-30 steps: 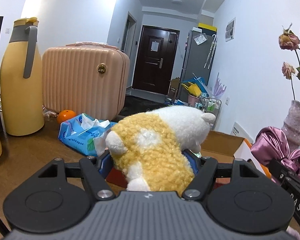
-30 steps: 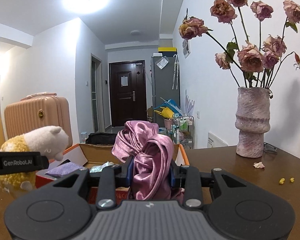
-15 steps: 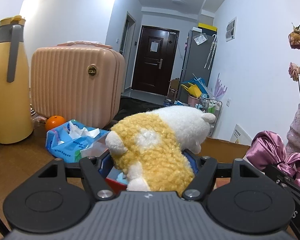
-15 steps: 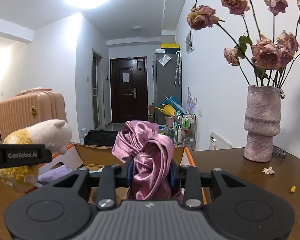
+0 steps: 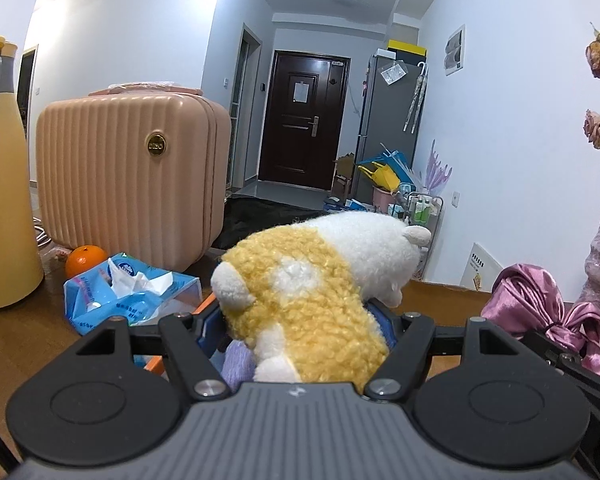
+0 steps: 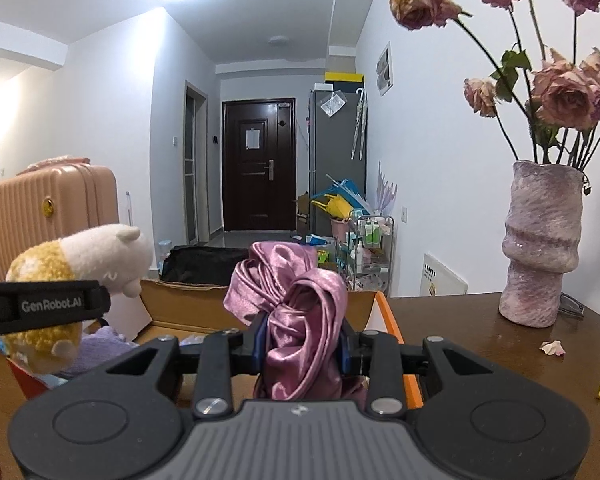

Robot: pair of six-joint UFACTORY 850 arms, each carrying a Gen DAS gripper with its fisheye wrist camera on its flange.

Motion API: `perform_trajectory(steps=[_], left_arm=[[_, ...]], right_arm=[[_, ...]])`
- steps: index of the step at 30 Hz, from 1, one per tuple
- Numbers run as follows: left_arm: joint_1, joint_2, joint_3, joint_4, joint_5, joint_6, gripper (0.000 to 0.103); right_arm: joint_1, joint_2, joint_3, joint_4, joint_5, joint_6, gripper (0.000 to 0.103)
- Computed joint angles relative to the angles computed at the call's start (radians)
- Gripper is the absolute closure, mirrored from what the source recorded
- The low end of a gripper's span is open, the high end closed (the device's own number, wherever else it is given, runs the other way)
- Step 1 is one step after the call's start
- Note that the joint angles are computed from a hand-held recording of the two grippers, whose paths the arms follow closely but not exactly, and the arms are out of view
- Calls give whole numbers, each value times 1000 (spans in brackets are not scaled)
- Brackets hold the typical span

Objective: Organize soft objects
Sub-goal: 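Lift the plush lamb and scrunchie in both tools toward the box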

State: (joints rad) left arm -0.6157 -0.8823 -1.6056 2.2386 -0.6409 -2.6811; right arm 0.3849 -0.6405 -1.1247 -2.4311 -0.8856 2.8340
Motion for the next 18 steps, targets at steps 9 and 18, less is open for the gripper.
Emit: perform_trajectory(steps=[9,18], left_arm=[[12,-72,-117,-62,34,100,31],[23,-141,-219,-105,63,203,31]], right_arm=[[-23,-48,-82,14,89,-48,71],[-35,-86,-139,28,156,-82,70]])
